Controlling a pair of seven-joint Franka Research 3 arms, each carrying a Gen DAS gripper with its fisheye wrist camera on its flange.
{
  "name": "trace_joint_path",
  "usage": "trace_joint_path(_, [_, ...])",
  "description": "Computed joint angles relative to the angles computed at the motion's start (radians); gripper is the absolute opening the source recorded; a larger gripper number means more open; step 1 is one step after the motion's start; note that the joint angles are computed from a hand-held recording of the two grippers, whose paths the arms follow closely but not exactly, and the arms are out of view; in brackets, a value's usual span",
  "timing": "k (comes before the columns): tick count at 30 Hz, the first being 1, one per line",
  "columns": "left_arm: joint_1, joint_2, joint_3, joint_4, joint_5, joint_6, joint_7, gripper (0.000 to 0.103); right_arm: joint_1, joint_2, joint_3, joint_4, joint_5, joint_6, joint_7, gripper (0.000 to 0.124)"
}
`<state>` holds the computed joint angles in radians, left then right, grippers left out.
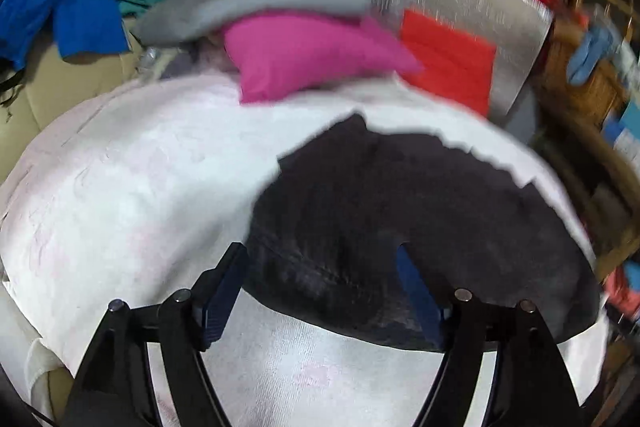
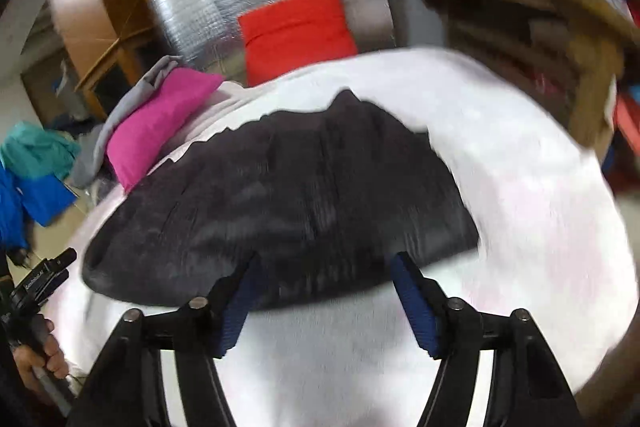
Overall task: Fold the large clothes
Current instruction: 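Open both tools and pull them back from the folded jacket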
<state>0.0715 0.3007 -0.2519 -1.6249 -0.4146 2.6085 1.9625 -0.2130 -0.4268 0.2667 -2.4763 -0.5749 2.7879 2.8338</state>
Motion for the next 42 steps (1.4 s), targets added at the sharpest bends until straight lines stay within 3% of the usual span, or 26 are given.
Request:
trace_joint_path(2, [-0.062,0.073,0.05,0.096,0.158,-0.12,-0.134,0.078,0.029,0.106,-0.053,0.06,0.072,-0.037,-0.063,0.059])
trace_joint_path(4, [-0.075,0.101,0.062,0.121,0.229,-0.155,-0.187,0.085,0.102,0.149,-0.138,0.053,0.199,-0.045,-0.167,0.059])
trace_joint_path(9, [-0.07,0.027,0.056,0.02,0.302,-0.046,-0.179,0.085,0.096,0.067,-0.088,0.047,0.1,-0.133,-0.102,0.06])
trace_joint_path(13, [-0.09,-0.153,0.08,-0.198,0.422,0.174,-0.197,0.085,0.122,-0.054,-0.039,0.009,0.088,-0.196,-0.061,0.062])
trace_joint_path(15, [-0.096,-0.244,0.088,-0.281,0.464,0.24,-0.206,0.085,0.131,-0.116,-0.003,0.012,0.074,-0.263,-0.063,0.067])
trace_joint_path(19, [-0.124,-0.385,0.11,-0.372,0.351,0.283,-0.113,0.085,0.18,-0.232,0.027,0.033,0.105,-0.372,-0.101,0.072])
trace_joint_path(22, [-0.176,-0.471,0.156,-0.408,0.258,0.284,-0.045,0.085,0.176,-0.282,0.076,0.09,0.1,-0.429,-0.097,0.076])
trace_joint_path(25, [-0.19,-0.563,0.18,-0.46,0.29,0.31,-0.074,0.089,0.17,-0.317,0.132,0.148,0.074,-0.495,-0.1,0.077])
trace_joint_path(29, [-0.262,-0.666,0.254,-0.523,0.281,0.343,-0.047,0.094,0.163,-0.335,0.187,0.221,0.04,-0.582,-0.109,0.08])
trace_joint_path(31, [-0.32,-0.71,0.308,-0.548,0.258,0.347,-0.012,0.094,0.174,-0.347,0.188,0.227,0.034,-0.58,-0.106,0.08])
trace_joint_path(35, [-0.376,-0.747,0.359,-0.557,0.243,0.32,0.015,0.095,0.178,-0.347,0.198,0.246,0.045,-0.584,-0.091,0.08])
trace_joint_path(42, [-0.356,-0.664,0.348,-0.509,0.248,0.297,-0.002,0.095,0.171,-0.246,0.169,0.241,0.031,-0.511,-0.069,0.08])
